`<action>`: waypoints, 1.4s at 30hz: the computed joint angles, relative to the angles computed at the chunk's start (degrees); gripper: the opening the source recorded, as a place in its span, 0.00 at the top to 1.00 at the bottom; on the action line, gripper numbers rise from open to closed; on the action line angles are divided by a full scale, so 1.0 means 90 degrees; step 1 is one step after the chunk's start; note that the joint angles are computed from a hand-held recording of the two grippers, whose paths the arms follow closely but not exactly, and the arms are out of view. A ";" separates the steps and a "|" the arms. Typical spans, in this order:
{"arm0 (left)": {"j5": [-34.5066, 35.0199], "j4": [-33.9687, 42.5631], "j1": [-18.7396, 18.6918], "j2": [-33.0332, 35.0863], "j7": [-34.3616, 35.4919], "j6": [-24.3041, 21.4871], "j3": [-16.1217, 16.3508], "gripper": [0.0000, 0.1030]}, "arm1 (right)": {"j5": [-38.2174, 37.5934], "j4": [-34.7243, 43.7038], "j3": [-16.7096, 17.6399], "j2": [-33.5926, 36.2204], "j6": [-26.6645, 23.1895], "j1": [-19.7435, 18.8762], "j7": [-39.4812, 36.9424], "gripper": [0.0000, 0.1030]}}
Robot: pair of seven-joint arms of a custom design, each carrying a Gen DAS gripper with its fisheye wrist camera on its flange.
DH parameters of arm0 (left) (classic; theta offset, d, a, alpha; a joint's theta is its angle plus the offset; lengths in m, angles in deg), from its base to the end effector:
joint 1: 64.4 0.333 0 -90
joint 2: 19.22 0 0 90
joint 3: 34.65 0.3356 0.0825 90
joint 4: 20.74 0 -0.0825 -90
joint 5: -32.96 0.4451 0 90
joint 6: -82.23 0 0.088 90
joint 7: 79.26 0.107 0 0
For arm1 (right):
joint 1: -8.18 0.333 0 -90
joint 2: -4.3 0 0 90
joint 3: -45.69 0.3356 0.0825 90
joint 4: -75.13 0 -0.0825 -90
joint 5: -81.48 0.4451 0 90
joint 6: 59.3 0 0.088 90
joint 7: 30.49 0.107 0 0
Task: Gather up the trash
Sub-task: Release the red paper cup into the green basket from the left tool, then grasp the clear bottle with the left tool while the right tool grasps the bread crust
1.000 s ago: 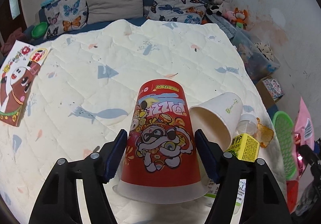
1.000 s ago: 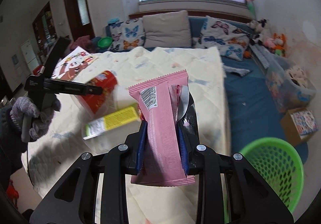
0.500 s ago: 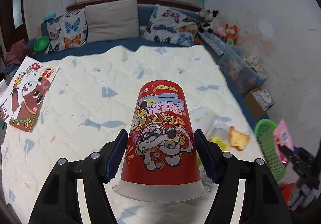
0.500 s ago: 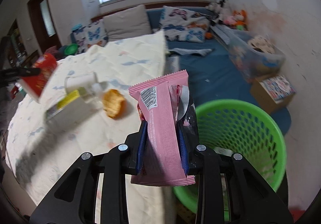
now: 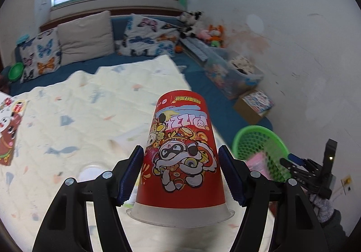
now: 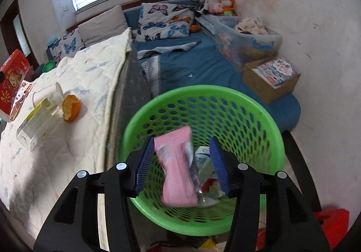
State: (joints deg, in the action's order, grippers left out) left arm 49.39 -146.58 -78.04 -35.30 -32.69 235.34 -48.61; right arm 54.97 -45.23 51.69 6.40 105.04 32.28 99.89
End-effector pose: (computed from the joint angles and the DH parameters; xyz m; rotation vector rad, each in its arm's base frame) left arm 0.4980 -0.2828 0.5813 -1.8767 1.7796 -0.9246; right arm 0.5487 0.3462 0.4704 -1.9013 1.5254 -0.5048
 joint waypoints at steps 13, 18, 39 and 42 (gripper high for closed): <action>-0.0138 0.1590 -0.0628 0.1800 0.0439 -0.0148 -0.0309 0.36 | -0.0476 -0.1058 0.0458 -0.1064 0.0568 -0.0731 0.0511 0.43; -0.0223 0.2166 -0.0822 0.2394 0.0597 -0.0357 -0.0342 0.36 | -0.0306 -0.1464 0.0796 -0.1479 0.0769 -0.1124 0.0466 0.41; -0.0775 0.2820 -0.1080 0.3268 0.0991 0.0077 -0.0453 0.27 | 0.0449 -0.1966 0.1746 -0.1988 0.1031 -0.2086 0.0149 0.40; -0.0652 0.2445 -0.1073 0.2898 0.0847 0.0242 -0.0374 0.27 | 0.0493 -0.1922 0.1775 -0.1966 0.1057 -0.2064 0.0080 0.40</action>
